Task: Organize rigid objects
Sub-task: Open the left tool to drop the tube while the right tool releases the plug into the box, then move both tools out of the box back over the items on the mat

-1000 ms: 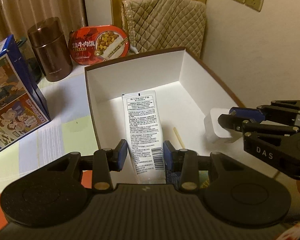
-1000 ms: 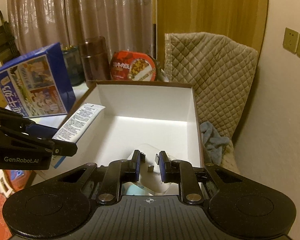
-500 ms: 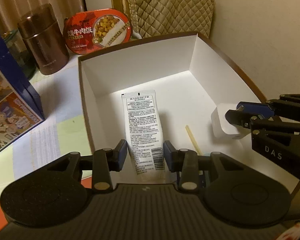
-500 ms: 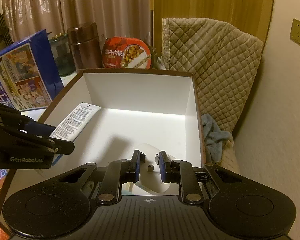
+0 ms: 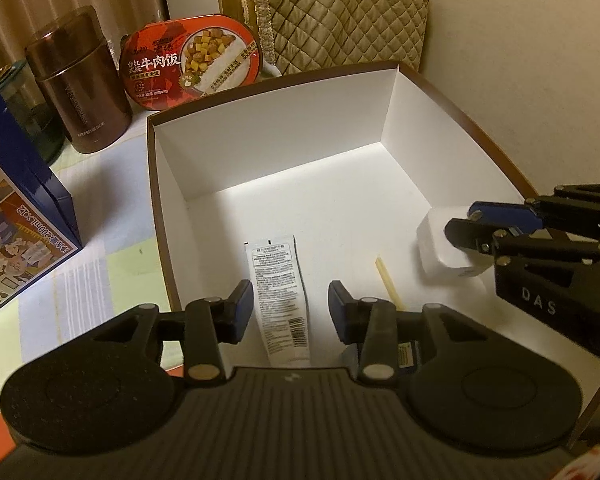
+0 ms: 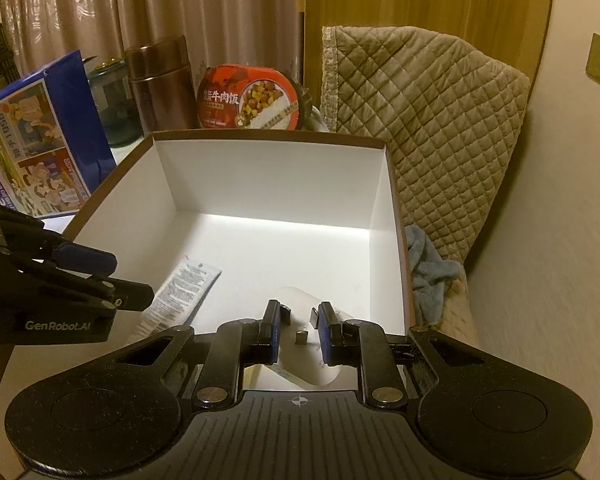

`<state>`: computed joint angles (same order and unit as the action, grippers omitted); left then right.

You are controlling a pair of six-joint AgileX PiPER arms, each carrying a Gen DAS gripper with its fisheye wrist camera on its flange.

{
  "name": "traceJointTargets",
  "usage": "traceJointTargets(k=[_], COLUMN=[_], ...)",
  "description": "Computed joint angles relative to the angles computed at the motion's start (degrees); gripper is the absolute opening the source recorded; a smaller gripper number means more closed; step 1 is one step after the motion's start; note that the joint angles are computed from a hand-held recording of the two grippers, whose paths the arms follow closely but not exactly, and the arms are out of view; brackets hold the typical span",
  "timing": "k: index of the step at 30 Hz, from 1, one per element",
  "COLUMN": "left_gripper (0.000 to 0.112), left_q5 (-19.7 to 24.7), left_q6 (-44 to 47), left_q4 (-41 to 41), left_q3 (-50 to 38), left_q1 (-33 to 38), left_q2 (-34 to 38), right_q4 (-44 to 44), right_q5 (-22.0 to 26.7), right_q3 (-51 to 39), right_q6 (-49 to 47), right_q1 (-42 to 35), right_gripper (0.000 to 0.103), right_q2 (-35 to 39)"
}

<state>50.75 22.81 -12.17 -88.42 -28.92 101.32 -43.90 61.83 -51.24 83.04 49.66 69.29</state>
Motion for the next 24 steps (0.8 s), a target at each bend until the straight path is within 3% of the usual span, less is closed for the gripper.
traceJointTargets(k=[7, 11, 13, 24], left_gripper=[0.046, 0.047, 0.047, 0.052], left_q5=[0.5, 1.1, 1.4, 2.5], left_q6=[1.4, 2.2, 2.3, 2.0], left_q4=[-1.8, -2.6, -3.0, -4.0], left_q3=[0.3, 0.8, 0.8, 1.3], left_q1=[0.8, 1.3, 1.5, 2.0], left_q2=[-0.9, -1.6, -1.8, -3.4], right_q4=[-1.1, -1.1, -1.2, -1.1], right_q5=[-0.7, 0.9, 1.7, 4.7], right_q3=[0.0, 0.0, 0.3, 0.0], right_q6=[0.8, 1.3, 2.3, 6.0], right_q1=[-0.5, 1.7, 3.1, 7.2], right_gripper=[0.020, 0.039, 0.044, 0.049], right_q2=[-2.3, -3.0, -3.3, -3.7])
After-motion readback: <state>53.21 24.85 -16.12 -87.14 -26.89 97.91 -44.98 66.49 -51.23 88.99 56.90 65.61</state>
